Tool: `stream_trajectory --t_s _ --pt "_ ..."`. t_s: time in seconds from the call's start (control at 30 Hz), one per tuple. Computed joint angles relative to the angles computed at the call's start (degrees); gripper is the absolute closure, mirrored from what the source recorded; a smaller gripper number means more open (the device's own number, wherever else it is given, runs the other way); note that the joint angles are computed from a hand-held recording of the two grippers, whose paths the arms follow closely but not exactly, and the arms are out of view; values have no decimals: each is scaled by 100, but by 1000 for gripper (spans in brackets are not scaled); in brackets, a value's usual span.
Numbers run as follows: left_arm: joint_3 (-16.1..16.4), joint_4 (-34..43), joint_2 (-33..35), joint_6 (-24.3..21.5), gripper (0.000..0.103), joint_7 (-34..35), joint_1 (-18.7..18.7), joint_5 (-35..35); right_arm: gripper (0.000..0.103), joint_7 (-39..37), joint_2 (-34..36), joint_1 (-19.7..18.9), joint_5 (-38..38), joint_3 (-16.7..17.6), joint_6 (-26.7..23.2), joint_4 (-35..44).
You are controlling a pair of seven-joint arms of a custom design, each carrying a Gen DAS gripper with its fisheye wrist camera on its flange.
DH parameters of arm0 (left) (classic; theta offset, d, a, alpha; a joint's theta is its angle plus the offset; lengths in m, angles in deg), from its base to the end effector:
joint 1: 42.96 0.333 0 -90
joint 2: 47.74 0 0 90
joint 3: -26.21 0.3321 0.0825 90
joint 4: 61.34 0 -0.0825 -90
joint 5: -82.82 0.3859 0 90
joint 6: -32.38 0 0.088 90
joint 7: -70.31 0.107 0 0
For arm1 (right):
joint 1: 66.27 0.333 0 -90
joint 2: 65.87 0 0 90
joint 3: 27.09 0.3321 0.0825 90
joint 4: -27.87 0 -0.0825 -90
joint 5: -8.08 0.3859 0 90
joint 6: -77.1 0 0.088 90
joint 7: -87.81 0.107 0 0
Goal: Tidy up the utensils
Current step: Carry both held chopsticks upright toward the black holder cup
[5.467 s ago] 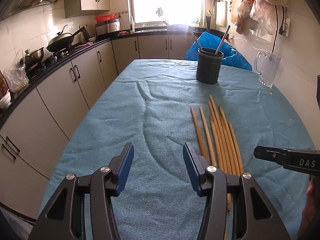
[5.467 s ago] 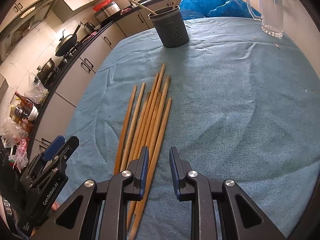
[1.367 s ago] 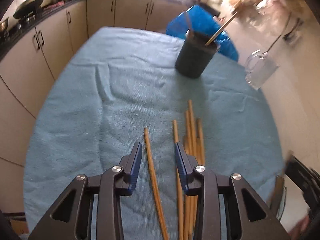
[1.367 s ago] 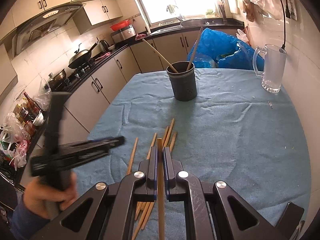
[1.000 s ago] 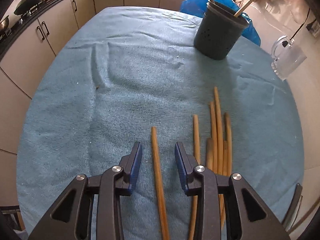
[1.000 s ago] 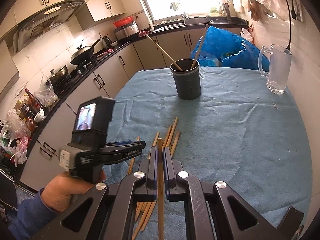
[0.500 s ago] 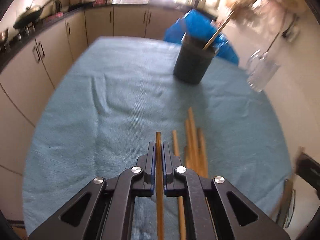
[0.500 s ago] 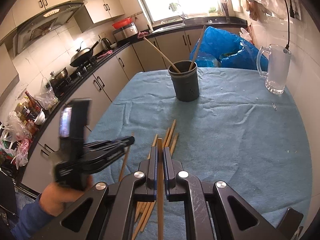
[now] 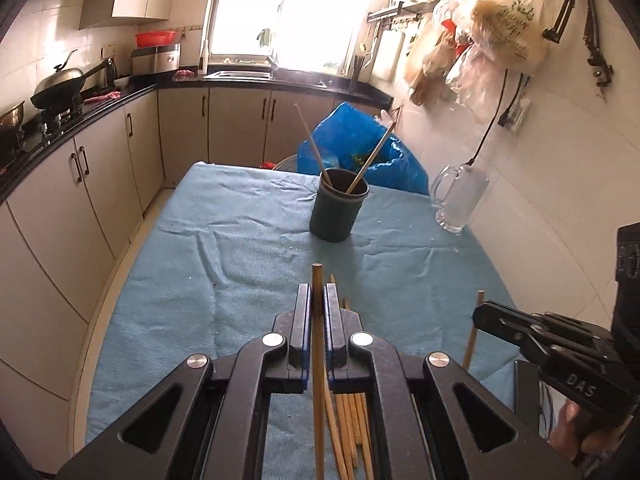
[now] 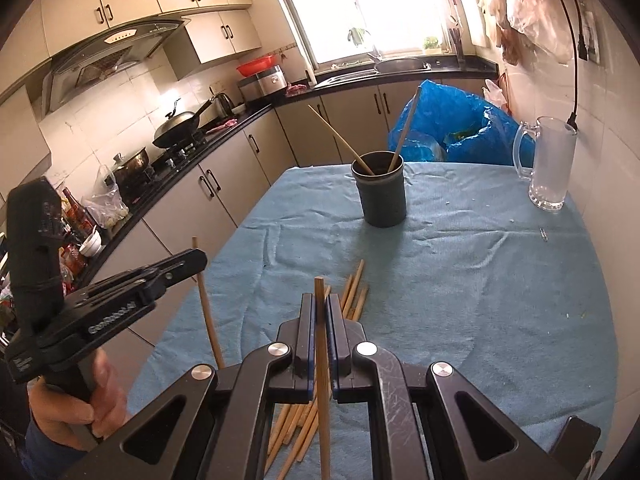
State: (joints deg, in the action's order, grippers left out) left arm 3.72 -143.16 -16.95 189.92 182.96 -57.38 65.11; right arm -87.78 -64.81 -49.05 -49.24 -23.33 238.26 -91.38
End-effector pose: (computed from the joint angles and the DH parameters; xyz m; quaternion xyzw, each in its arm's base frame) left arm 0.6569 -0.3856 0.5086 -0.3949 0.8121 -0.4207 0.0871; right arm 0.5350 0.2489 0.4973 -0.4858 0.7604 -0.2283 0.3656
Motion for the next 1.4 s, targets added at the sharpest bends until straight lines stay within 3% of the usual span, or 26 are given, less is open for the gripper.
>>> stream_trajectory --t_s 1.0,1.4 --pt "-199 -437 -402 258 98 498 182 -381 97 395 -279 -32 -499 190 -409 16" --pt "-117 -323 -429 271 98 498 128 -373 97 351 -322 -98 -516 199 -442 46"
